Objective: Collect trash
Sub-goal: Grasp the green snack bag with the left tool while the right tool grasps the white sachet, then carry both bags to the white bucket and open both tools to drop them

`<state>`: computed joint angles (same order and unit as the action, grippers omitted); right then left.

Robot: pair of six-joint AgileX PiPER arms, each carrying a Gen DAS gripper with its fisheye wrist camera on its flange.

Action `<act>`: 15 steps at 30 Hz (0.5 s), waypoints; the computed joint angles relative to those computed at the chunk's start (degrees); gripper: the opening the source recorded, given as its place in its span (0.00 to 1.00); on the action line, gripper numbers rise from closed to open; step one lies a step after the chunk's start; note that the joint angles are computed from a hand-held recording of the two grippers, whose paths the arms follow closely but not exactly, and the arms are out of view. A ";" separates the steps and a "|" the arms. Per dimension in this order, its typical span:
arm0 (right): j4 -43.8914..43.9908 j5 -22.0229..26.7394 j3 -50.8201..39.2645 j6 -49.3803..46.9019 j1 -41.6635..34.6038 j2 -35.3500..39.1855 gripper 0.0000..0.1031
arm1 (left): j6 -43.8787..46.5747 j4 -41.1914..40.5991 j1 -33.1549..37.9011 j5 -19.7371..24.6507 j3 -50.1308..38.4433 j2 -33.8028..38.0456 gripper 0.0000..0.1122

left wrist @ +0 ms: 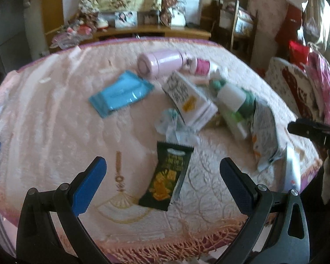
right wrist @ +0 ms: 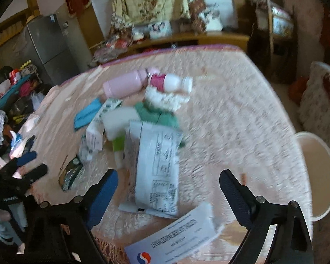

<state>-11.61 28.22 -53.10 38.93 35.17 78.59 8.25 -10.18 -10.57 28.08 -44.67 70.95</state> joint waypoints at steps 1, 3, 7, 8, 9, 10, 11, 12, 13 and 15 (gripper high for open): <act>2.76 -0.51 -0.31 -2.70 -0.79 1.12 0.90 | 0.61 -0.50 0.10 -0.21 -0.02 0.87 0.91; 8.55 -1.58 -1.04 -8.20 -2.24 3.05 0.89 | 1.06 -0.92 0.13 -0.70 0.05 2.37 0.91; 17.64 -1.84 -4.45 -17.45 -3.90 7.90 0.88 | 2.86 -1.95 0.46 -0.19 -0.82 5.78 0.75; 18.89 -1.86 -5.12 -18.85 -4.02 8.96 0.86 | 3.38 -2.22 0.55 0.17 -1.15 6.67 0.72; 19.44 -1.92 -5.48 -19.35 -3.98 9.66 0.74 | 3.96 -2.62 0.61 0.58 -1.43 7.49 0.63; 21.51 -1.94 -5.91 -21.28 -4.36 10.76 0.54 | 4.51 -3.10 0.72 1.04 -1.65 8.16 0.52; 23.41 -1.79 -6.15 -22.90 -4.80 11.36 0.50 | 5.27 -3.80 0.99 1.68 -1.96 8.72 0.47; 26.00 -2.32 -5.81 -25.16 -5.24 11.41 0.50 | 6.13 -4.54 1.23 2.29 -2.17 9.10 0.36; 26.84 -2.92 -5.40 -26.01 -5.36 11.37 0.49 | 6.75 -4.96 1.45 2.79 -2.39 9.41 0.31; 27.40 -3.49 -4.78 -26.79 -5.48 10.35 0.48 | 7.50 -5.60 1.65 3.43 -2.43 9.09 0.24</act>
